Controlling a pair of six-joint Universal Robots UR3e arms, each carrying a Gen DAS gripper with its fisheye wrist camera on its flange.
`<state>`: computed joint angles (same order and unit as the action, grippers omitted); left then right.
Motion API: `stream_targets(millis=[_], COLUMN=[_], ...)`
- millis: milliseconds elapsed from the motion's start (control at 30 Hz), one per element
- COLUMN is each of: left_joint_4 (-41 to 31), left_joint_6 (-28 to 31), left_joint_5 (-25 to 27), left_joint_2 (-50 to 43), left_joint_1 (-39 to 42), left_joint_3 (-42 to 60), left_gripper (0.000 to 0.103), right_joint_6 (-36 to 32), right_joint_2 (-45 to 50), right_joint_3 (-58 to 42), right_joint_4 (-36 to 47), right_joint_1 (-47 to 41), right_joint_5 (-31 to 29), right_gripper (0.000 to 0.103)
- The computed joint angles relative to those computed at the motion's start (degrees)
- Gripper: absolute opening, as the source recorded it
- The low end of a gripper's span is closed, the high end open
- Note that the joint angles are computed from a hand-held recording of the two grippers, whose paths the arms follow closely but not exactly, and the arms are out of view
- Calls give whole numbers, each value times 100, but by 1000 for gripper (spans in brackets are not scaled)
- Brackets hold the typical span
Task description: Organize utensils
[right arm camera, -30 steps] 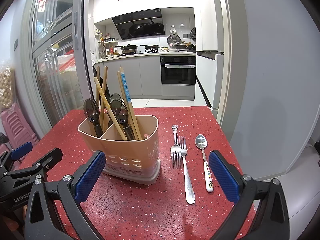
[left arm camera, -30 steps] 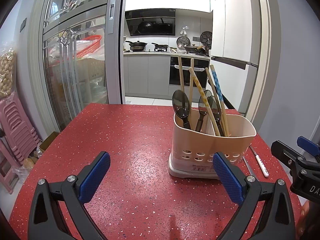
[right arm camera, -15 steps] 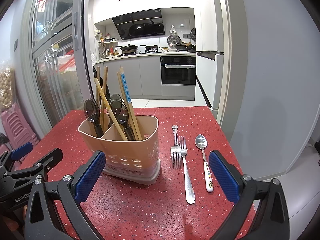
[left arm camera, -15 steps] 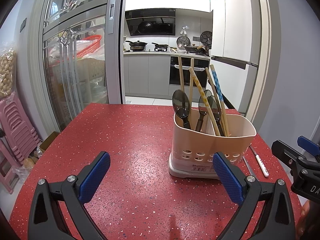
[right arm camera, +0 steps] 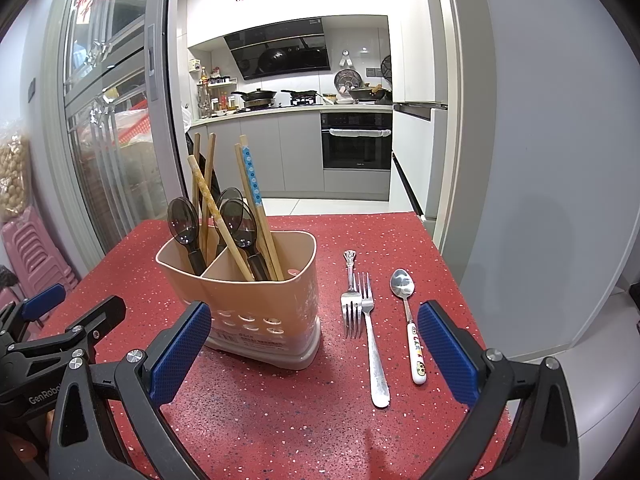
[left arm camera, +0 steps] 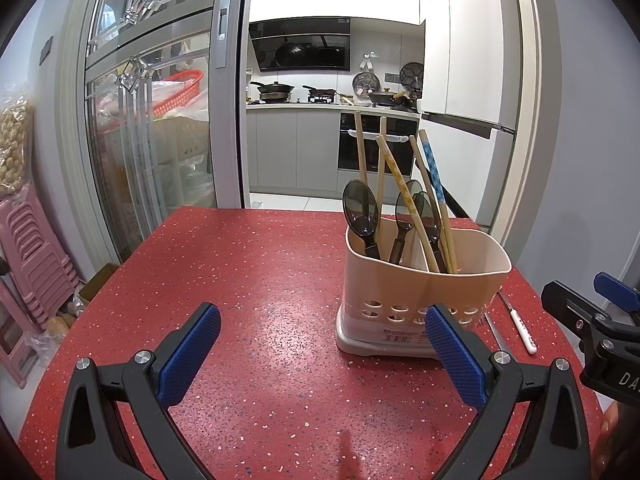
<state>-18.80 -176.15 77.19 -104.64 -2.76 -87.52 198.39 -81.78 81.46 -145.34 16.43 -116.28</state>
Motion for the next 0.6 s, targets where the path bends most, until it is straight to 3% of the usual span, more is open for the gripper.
stream_targets(millis=[600], left_joint_4=[41], left_joint_6=[-18], left_joint_5=[58], left_joint_2=[-24], left_joint_1=[-41], left_joint_3=[-15], left_gripper=[103], right_joint_6=[6], right_joint_2=[-6], right_joint_3=[-7], right_joint_4=[13], right_joint_1=[4], right_joint_5=[3], right_gripper=[103])
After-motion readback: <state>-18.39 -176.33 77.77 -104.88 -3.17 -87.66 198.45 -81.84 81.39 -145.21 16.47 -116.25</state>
